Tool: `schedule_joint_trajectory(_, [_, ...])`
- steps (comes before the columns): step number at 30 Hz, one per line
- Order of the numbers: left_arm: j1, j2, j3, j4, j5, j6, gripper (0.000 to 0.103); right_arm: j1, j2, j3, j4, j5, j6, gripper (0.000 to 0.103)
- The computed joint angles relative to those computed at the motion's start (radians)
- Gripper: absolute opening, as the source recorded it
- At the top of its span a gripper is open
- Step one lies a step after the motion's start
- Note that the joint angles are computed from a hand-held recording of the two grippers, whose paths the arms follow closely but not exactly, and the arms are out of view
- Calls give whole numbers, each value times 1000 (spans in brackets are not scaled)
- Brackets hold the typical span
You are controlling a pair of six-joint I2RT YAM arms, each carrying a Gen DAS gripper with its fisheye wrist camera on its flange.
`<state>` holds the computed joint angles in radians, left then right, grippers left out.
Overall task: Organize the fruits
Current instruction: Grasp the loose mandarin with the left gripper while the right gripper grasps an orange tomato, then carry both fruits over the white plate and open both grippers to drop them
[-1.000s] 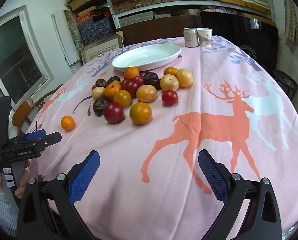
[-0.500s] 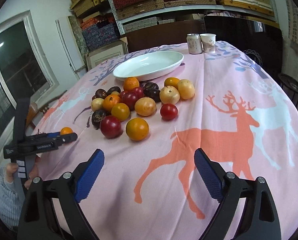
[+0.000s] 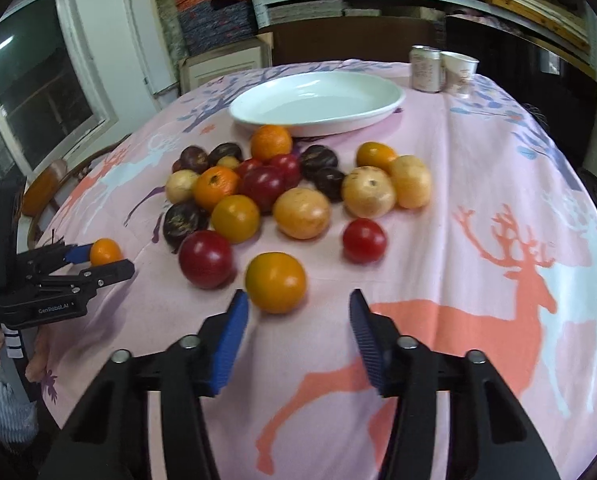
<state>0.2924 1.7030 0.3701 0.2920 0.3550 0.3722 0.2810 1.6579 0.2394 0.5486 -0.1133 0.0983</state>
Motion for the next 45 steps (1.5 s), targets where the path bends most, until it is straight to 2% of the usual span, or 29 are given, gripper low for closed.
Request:
schedule_joint_trajectory(3, [0,-4,-9,12,-7,-6,60,50,64,50,-7,23,13,40])
schedule_joint_trajectory(6, [5,-7,-3,-1,3,5,49,48,106,91,-16,16,11,39])
schedule_joint_trajectory(8, [18,-10,2,-13,14,9,38,40,113,98,-14,0,11,38])
schedule_joint_trajectory(9, [30,-13,16,-42,32,17,36,36,111,97,-13,-5,10,38])
schedule_joint_trajectory(11, [57,1,94,-190,114,53,36,30,81,73,-3,-10,8,38])
schedule_joint_trajectory(15, [-19,-64,159,-225,63,4,36,-21,-129,79,-126,-10,-32,38])
schedule_joint_trajectory(18, [-95,-66,287,-270,53,-67,36,-75,-166,200,-219,-35,-44,38])
schedule_joint_trajectory(21, [-187,19,468,-279,5,-174,37,-100,-17,404,-269,-56,-21,38])
schedule_joint_trajectory(26, [-284,335,878,-410,-33,-268,37,-114,319,752,-349,-53,21,38])
schedule_joint_trajectory(28, [-293,460,1034,-490,-33,-290,37,-113,398,834,-379,-51,22,38])
schedule_joint_trajectory(31, [-304,570,1147,-531,-66,-300,39,-110,479,908,-404,-41,16,40])
schedule_joint_trajectory(32, [-301,578,1140,-515,-63,-299,42,-110,493,918,-401,-37,17,43])
schedule_joint_trajectory(33, [-298,577,1128,-498,-57,-299,53,-114,500,916,-385,-31,25,53])
schedule_joint_trajectory(34, [-295,570,1115,-479,-54,-299,64,-114,495,907,-373,-20,26,58])
schedule_joint_trajectory(35, [-291,556,1091,-449,-57,-304,68,-114,482,893,-361,-15,19,58])
schedule_joint_trajectory(36, [-288,540,1070,-430,-58,-307,71,-116,459,868,-338,-13,17,59])
schedule_joint_trajectory(39, [-264,479,1005,-401,-35,-309,71,-136,377,782,-279,-37,33,61])
schedule_joint_trajectory(42, [-231,386,890,-341,-48,-308,72,-153,282,668,-202,-29,53,69])
schedule_joint_trajectory(45, [-172,268,704,-241,-43,-317,85,-176,184,493,-77,-12,77,79])
